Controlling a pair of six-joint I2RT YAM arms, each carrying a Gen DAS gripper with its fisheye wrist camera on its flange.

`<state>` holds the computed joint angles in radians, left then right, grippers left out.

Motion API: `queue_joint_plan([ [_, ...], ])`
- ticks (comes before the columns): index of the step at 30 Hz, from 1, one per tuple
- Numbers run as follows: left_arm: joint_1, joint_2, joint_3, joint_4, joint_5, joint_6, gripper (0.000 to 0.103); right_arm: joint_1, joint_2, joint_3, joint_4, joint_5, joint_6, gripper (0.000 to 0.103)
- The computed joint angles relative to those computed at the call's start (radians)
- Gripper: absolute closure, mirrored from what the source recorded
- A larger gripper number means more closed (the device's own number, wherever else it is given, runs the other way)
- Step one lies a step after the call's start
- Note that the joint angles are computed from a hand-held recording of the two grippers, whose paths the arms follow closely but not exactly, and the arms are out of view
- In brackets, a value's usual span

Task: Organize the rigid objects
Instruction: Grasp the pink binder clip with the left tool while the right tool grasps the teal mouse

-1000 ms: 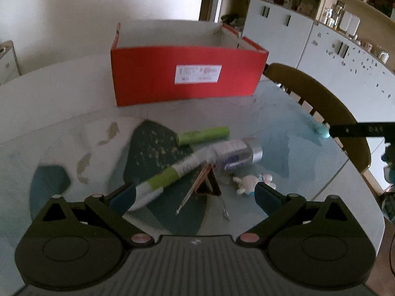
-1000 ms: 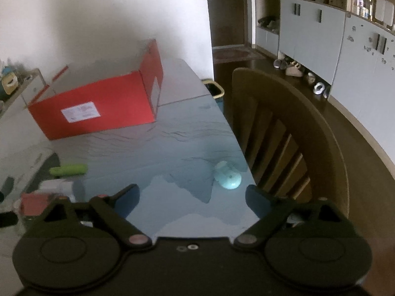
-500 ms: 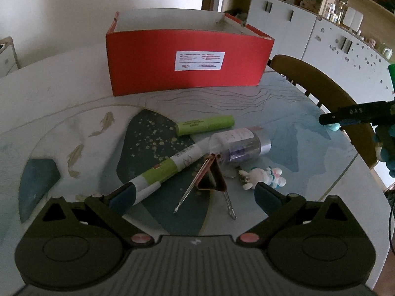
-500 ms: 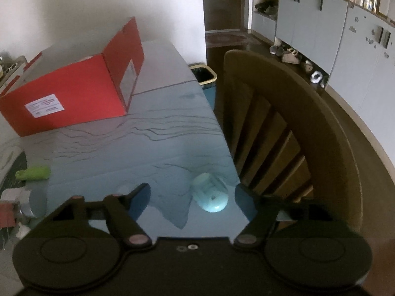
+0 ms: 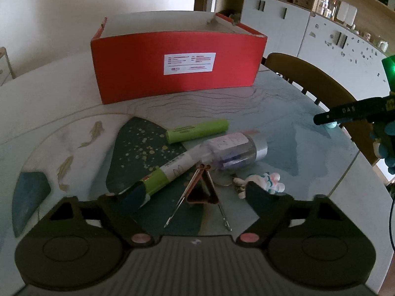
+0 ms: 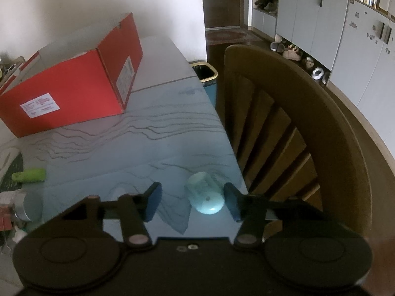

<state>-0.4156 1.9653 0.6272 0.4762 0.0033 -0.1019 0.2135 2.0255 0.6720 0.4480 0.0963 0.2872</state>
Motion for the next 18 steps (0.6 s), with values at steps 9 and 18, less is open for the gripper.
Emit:
queue_joint_plan([
  [9,0.004,0.021,0.029,-0.033,0.016,0.009,0.057,0.01,0.013,0.028,-0.02,0.024,-0.007,0.061],
  [18,-0.01,0.029,0.041,-0.037,-0.01,0.041,0.068,0.024,0.017,0.034,-0.026,0.055,0.0,0.069],
])
